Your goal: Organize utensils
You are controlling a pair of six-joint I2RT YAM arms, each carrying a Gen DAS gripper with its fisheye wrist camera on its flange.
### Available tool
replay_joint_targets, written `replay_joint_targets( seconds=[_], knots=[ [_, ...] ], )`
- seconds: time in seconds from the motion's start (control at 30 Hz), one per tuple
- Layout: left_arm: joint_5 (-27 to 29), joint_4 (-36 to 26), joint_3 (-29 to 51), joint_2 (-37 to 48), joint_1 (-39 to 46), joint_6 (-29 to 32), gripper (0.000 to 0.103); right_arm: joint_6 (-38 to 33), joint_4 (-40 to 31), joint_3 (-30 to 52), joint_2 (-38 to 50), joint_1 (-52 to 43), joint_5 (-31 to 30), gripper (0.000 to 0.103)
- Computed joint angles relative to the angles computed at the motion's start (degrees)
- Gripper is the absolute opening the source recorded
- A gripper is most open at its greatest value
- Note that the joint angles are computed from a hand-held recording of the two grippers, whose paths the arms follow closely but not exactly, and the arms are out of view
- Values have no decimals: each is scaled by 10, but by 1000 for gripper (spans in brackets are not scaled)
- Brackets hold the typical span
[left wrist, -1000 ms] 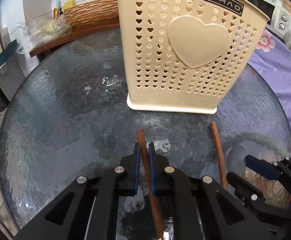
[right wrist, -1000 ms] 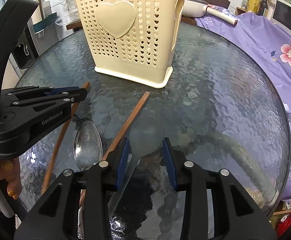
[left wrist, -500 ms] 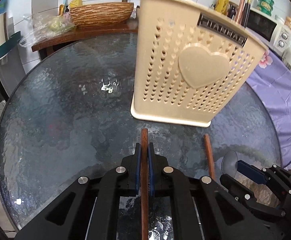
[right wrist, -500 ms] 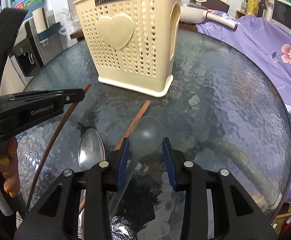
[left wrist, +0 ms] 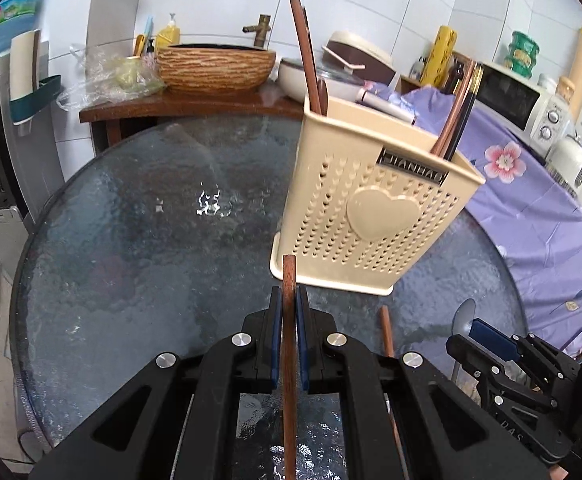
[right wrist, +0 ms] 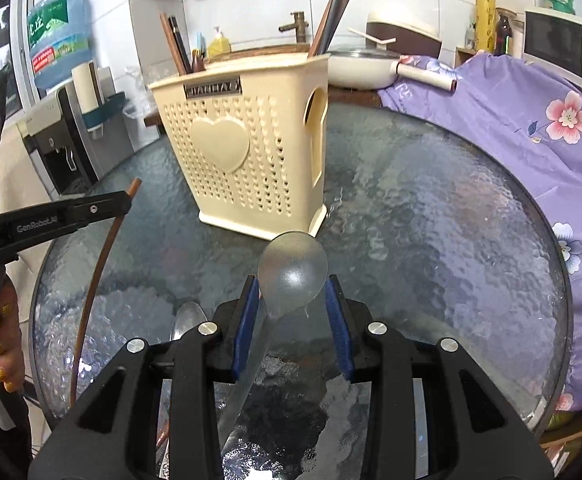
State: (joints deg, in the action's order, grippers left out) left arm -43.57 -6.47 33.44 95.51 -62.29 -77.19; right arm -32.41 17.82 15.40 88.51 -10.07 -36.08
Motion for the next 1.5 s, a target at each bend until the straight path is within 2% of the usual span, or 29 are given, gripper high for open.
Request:
replay_joint_targets(
  seconds=[0.83, 0.87, 0.9, 0.97, 1.1, 1.23, 1.3, 1.33, 1.37, 1.5],
  knots=[
    [-102, -132, 9, -92, -85, -94, 7, -50, -107, -2, -130, -69, -78, 35],
    [-106, -138, 12, -94, -88, -94, 7, -51, -109, -3, -135, -70, -79, 12],
    [-109, -143, 15, -95, -90, -94, 7, -56, -119, 0, -139, -71, -82, 4],
    [-113, -151, 19, -96, -92, -93, 7, -63, -144, 12, -140, -74, -87, 4],
    [-115, -153, 24, -94, -92, -88, 7, -53, -132, 17, -123, -67, -77, 4],
    [-106, -137, 10, -97, -85, -85, 7, -52, -120, 24, -87, -46, -49, 15],
    [-105, -132, 7, -98, -84, -85, 7, -49, -110, 27, -66, -32, -39, 27],
    [-105, -133, 6, -99, -85, -85, 7, -48, -111, 28, -60, -23, -34, 40],
    [-105, -133, 6, -100, -84, -84, 7, -47, -105, 28, -53, -17, -36, 42],
    [-105, -135, 6, -100, -85, -86, 7, -84, -115, 41, -33, 24, -33, 42]
  ],
)
